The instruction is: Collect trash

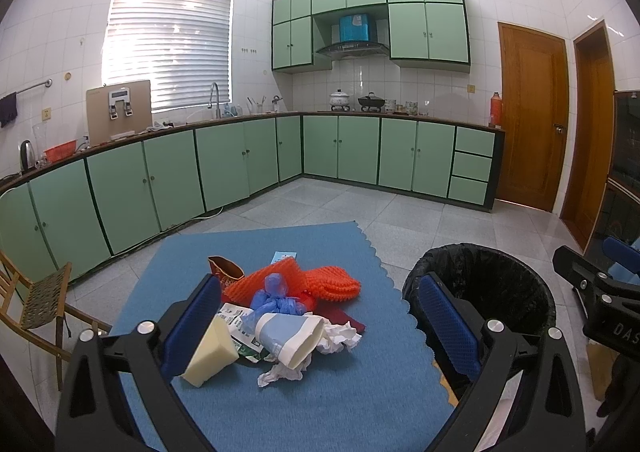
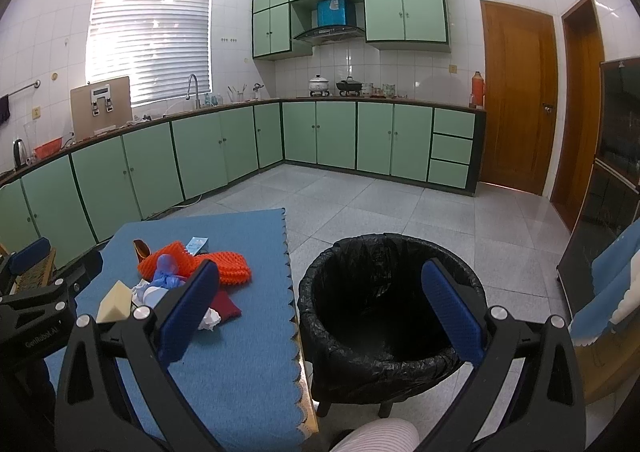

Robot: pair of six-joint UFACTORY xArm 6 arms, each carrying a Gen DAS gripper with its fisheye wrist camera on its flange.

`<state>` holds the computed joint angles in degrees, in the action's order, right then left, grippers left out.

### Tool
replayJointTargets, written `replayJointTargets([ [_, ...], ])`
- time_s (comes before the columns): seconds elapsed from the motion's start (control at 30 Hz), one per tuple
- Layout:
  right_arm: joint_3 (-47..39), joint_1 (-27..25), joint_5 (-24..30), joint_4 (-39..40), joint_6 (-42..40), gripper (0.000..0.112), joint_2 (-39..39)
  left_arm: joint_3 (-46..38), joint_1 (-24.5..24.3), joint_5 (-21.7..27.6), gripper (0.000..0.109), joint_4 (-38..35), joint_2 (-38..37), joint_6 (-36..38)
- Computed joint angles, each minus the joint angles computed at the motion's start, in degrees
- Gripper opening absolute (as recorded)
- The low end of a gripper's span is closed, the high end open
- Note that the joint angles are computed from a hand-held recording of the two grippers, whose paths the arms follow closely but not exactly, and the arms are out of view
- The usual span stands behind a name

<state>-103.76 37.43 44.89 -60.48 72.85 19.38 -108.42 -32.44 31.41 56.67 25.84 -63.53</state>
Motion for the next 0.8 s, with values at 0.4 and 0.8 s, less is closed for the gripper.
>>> replayJointTargets([
  [0.4,-0.02,0.04,0.07,0.14,-0.05,0.098,0.03,-0.13,-0.04,0.04,0.097,0.10,0.21,-0.12],
  [0.8,0.18,0.02,-0.13,-0.07,0.38,0.098,0.13,0.36,-0.11,0.08,0.097,-0.53,0.52,-0.29],
])
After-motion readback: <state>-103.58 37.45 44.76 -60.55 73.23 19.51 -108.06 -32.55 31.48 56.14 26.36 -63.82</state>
